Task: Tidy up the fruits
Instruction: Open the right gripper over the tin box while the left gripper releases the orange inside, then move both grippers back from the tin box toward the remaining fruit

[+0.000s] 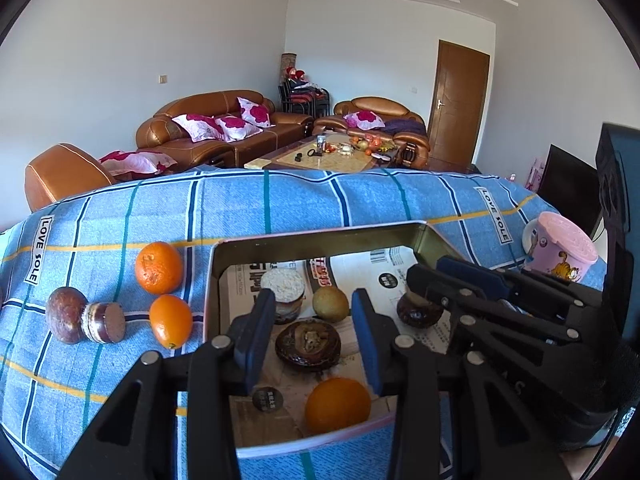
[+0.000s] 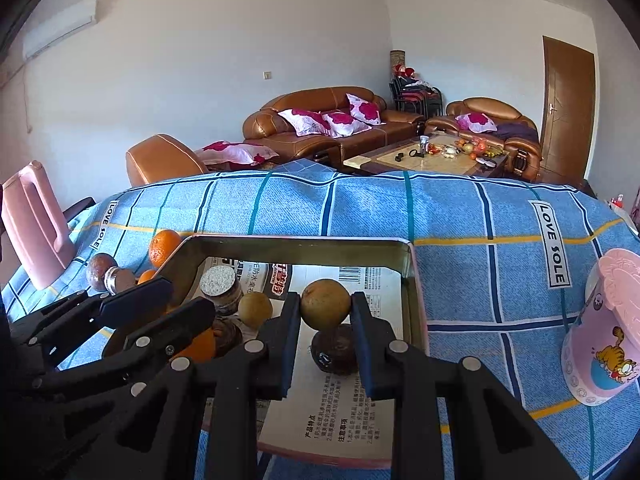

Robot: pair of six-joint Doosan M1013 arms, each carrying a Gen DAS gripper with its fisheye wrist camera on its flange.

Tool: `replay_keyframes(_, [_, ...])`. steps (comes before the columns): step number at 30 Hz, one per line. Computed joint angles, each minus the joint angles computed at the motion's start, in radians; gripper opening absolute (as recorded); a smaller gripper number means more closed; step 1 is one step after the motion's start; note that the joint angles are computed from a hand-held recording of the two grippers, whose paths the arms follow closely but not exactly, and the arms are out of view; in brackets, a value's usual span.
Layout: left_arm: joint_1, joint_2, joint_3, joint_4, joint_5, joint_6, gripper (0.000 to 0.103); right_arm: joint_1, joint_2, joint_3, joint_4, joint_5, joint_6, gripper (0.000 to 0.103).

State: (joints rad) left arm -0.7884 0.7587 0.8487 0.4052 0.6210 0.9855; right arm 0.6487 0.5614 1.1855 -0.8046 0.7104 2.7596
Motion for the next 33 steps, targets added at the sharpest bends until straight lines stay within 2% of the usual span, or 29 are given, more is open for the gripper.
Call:
replay_keyframes(4, [-0.006,-0.007,0.013,0.067,-0.002,-0.063,0.05,-0.001,-0.004,0.007,-0.011,-0.006,0.028,0.032])
replay_keyframes(6, [-0.009,-0.018,0.034,0.121,-0.02,-0.117,0.067,0.002,-0.011,0.02,-0.051,-0.011,0.076,0.033])
replay_keyframes(7, [-0.01,-0.028,0.055,0.156,-0.044,-0.152,0.072,0.007,-0.016,0.031,-0.097,-0.011,0.125,0.033])
replay_keyframes(9, [-0.017,-0.048,0.096,0.277,-0.08,-0.269,0.091,0.018,-0.031,0.061,-0.224,-0.001,0.255,0.033])
replay_keyframes(11, [-0.025,-0.056,0.114,0.403,-0.078,-0.398,0.103,0.028,-0.037,0.073,-0.314,0.037,0.344,0.041])
replay_keyframes(13, [-0.023,-0.059,0.12,0.424,-0.081,-0.428,0.103,0.035,-0.042,0.085,-0.384,0.081,0.429,0.069])
replay_keyframes(14, [-0.023,-0.058,0.117,0.425,-0.074,-0.431,0.103,0.037,-0.048,0.098,-0.422,0.089,0.483,0.075])
replay_keyframes(17, [-0.027,-0.054,0.112,0.462,-0.046,-0.469,0.103,0.047,-0.064,0.133,-0.538,0.113,0.631,0.078])
replay_keyframes(19, [-0.029,-0.058,0.12,0.514,-0.036,-0.513,0.103,0.054,-0.063,0.134,-0.568,0.152,0.663,0.086])
replay_keyframes(26, [-0.046,-0.057,0.13,0.72,0.076,-0.646,0.103,0.069,-0.058,0.144,-0.666,0.207,0.709,0.087])
replay_keyframes(33, [-0.045,-0.064,0.141,0.71,0.107,-0.664,0.103,0.073,-0.048,0.125,-0.631,0.213,0.647,0.088])
